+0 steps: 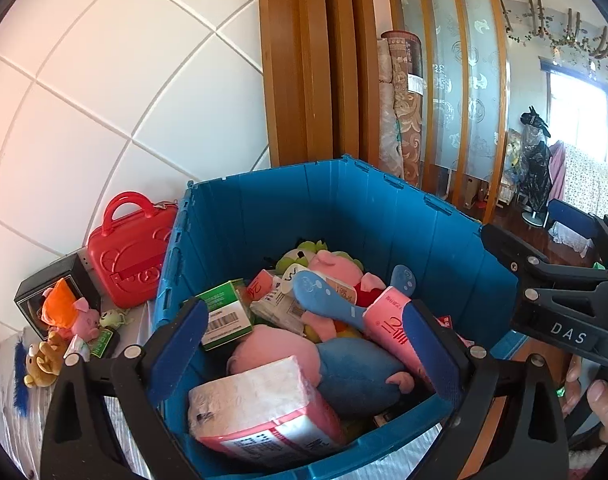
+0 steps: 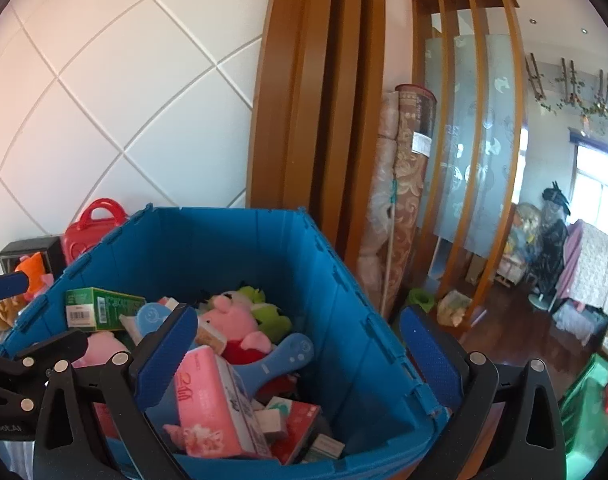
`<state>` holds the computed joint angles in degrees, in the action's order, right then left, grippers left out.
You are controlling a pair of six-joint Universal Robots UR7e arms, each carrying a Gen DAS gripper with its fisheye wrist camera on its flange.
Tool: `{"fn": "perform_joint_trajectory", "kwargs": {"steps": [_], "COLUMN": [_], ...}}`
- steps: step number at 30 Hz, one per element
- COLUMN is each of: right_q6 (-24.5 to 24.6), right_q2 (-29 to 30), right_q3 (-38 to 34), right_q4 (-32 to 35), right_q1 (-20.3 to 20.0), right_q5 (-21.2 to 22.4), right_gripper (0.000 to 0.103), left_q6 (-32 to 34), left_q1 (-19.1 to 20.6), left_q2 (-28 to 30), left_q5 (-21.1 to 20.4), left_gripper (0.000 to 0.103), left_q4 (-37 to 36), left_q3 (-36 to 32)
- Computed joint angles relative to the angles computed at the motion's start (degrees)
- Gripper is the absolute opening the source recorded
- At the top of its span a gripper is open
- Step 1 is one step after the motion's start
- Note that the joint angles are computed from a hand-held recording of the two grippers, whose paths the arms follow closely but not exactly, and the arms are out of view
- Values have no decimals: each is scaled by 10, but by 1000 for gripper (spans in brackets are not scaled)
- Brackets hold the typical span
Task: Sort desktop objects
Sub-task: 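Withdraw both grippers from the crate back toward the bed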
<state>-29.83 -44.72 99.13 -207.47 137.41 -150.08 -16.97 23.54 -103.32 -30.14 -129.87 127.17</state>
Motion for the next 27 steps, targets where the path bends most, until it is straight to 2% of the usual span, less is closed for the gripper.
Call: {"fn": "perform_joint_trajectory", "kwargs": {"steps": [6, 14, 21, 27], "right_q6": [9, 32, 53, 69], "right_q2": [32, 89, 158, 223], "right_q3": [-27, -81, -154, -234], "right_q4": [29, 78, 143, 203], "right_q1": [24, 58, 86, 101], "right_q5": [10, 22, 43, 91], "right_gripper": [103, 103, 103, 103], "left_q6": [-38, -117, -167, -221], "left_q1": [-8, -9, 19, 61], "left_q2": [-74, -183, -258, -301], "left_q5": [26, 65, 92, 126], "left_gripper": [99, 99, 99, 99], "left_q4": [82, 246, 368, 476], "left_q3": [1, -22, -61, -103]}}
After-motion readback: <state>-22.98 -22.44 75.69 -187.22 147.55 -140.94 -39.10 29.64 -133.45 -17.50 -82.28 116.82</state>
